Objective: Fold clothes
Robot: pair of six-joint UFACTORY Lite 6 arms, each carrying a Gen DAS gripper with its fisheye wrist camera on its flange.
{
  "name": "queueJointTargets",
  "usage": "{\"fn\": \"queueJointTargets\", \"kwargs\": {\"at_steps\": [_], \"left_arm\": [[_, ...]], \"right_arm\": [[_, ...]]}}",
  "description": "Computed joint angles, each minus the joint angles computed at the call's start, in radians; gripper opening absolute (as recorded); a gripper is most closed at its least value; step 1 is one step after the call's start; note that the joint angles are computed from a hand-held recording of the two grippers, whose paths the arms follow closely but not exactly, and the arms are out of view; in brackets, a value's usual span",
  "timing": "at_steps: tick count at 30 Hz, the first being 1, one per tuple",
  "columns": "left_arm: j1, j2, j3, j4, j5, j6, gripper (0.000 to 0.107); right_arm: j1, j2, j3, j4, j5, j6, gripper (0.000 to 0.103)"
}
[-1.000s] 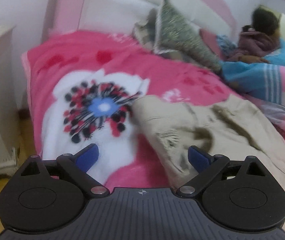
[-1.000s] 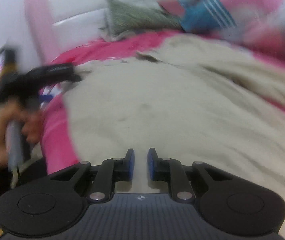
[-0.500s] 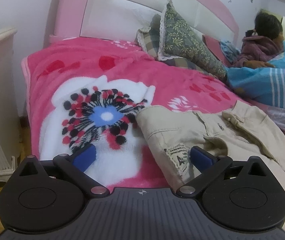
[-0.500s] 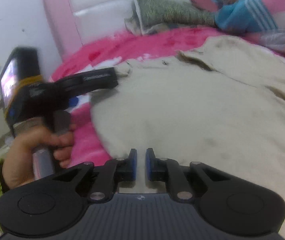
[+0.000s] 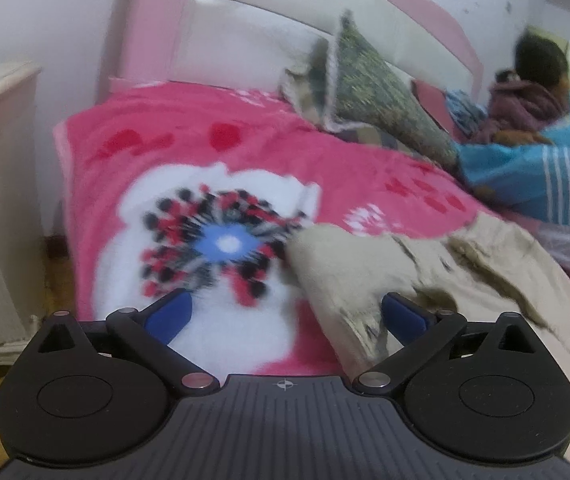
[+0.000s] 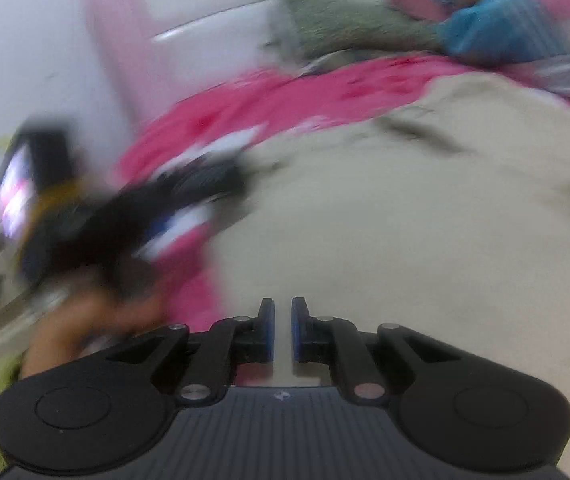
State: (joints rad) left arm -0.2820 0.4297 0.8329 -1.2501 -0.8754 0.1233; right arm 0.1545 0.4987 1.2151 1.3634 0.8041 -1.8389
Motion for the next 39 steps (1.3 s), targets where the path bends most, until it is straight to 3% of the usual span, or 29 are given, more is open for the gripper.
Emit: {"fn": "queueJointTargets", "kwargs": {"at_steps": [2, 5, 8, 11, 12, 15, 19, 22, 26, 29, 31, 33, 35, 39], "left_arm": [[0.010, -0.024, -0.024, 0.006, 0.010, -0.023, 0.102], [-0.019, -0.063, -0.034, -0.038, -0.014, -0.009, 0.102], [-0.107, -0.096, -0.039, -0.060, -0.153, 0.016, 0.103], [-0.169, -0.114, -0.016, -0.041, -0.227, 0.060, 0.103], [-0.176, -0.106, 0.010, -0.013, -0.209, 0.085, 0.103], [-0.147, -0.046, 0.134, 0.071, -0.038, 0.159, 0.103], [-0.064, 0.105, 0.311, 0.219, 0.233, 0.059, 0.102], [-0.057, 0.203, 0.397, 0.132, 0.258, 0.129, 0.102], [-0.062, 0.203, 0.368, 0.197, 0.221, 0.044, 0.103], [-0.070, 0.217, 0.382, 0.176, 0.207, 0.072, 0.103], [-0.080, 0.227, 0.406, 0.122, 0.208, 0.137, 0.103], [-0.093, 0.234, 0.429, 0.062, 0.206, 0.208, 0.103], [-0.103, 0.234, 0.435, 0.023, 0.199, 0.252, 0.103], [-0.104, 0.233, 0.417, 0.056, 0.187, 0.212, 0.103]], "right_arm": [[-0.019, -0.072, -0.097, 0.001, 0.072, -0.107, 0.010], [-0.094, -0.139, -0.137, -0.018, 0.155, -0.106, 0.010], [-0.174, -0.069, 0.019, 0.042, 0.119, -0.002, 0.010], [-0.205, 0.081, 0.240, 0.061, 0.012, 0.138, 0.010], [-0.215, 0.120, 0.284, 0.053, -0.016, 0.159, 0.010], [-0.244, 0.219, 0.386, -0.005, -0.090, 0.217, 0.010], [-0.351, 0.229, 0.335, -0.035, -0.168, 0.148, 0.010], [-0.507, 0.220, 0.300, -0.052, -0.170, 0.054, 0.009], [-0.821, 0.244, 0.348, -0.085, -0.190, -0.038, 0.007], [-0.985, 0.336, 0.496, -0.073, -0.356, -0.036, 0.009], [-1.079, 0.434, 0.652, -0.124, -0.420, 0.114, 0.009], [-1.140, 0.441, 0.683, -0.058, -0.394, 0.150, 0.010], [-1.138, 0.332, 0.546, 0.075, -0.329, 0.019, 0.010], [-1.047, 0.099, 0.133, 0.213, -0.014, -0.346, 0.010]]}}
